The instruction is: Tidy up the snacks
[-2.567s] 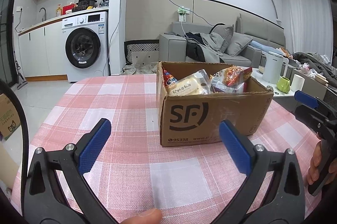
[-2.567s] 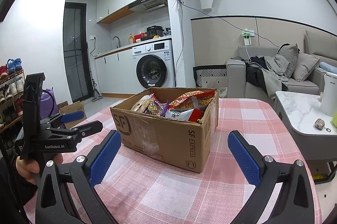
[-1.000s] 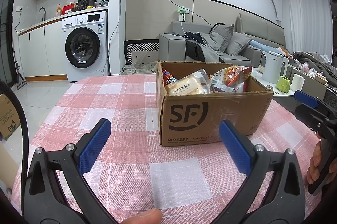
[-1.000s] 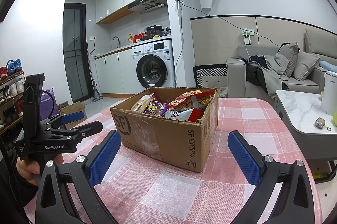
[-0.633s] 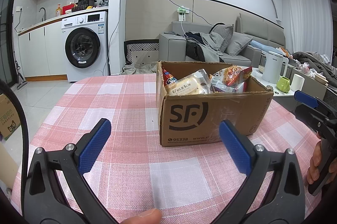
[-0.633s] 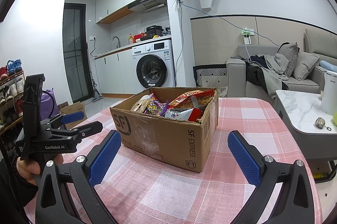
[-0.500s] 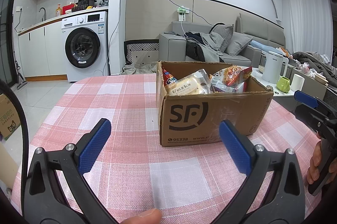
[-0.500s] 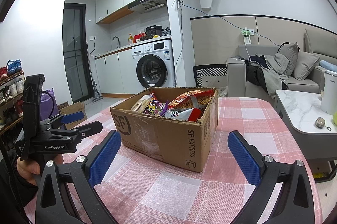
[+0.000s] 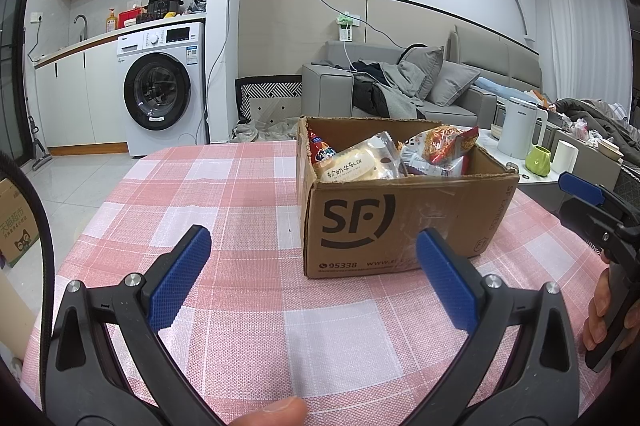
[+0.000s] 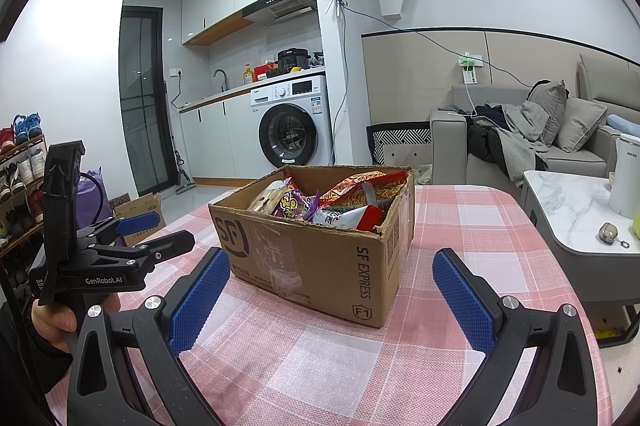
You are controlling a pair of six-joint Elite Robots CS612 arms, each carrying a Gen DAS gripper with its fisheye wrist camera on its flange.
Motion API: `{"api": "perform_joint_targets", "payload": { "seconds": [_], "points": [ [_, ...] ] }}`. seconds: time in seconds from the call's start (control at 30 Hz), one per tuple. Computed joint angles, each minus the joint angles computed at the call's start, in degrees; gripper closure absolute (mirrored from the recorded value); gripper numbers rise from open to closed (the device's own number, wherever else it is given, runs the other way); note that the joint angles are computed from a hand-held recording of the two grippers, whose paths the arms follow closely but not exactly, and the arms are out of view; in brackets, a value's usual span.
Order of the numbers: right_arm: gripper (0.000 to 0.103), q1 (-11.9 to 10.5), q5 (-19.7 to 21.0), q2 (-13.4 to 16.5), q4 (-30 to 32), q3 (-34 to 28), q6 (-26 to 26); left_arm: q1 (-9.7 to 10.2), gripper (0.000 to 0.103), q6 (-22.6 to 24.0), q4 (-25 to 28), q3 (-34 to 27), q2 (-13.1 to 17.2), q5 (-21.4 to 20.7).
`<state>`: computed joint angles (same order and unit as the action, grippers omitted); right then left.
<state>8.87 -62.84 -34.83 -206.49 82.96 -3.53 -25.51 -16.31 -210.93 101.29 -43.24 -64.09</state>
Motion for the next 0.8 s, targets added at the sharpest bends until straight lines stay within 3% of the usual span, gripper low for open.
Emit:
{"api": "perform_joint_targets", "payload": {
  "seconds": [0.8],
  "points": [
    [0.0, 0.0, 0.0, 0.0, 0.0, 0.0, 0.0, 0.03, 0.001, 0.2, -0.4, 0.0, 0.1, -0.2]
  ]
}}
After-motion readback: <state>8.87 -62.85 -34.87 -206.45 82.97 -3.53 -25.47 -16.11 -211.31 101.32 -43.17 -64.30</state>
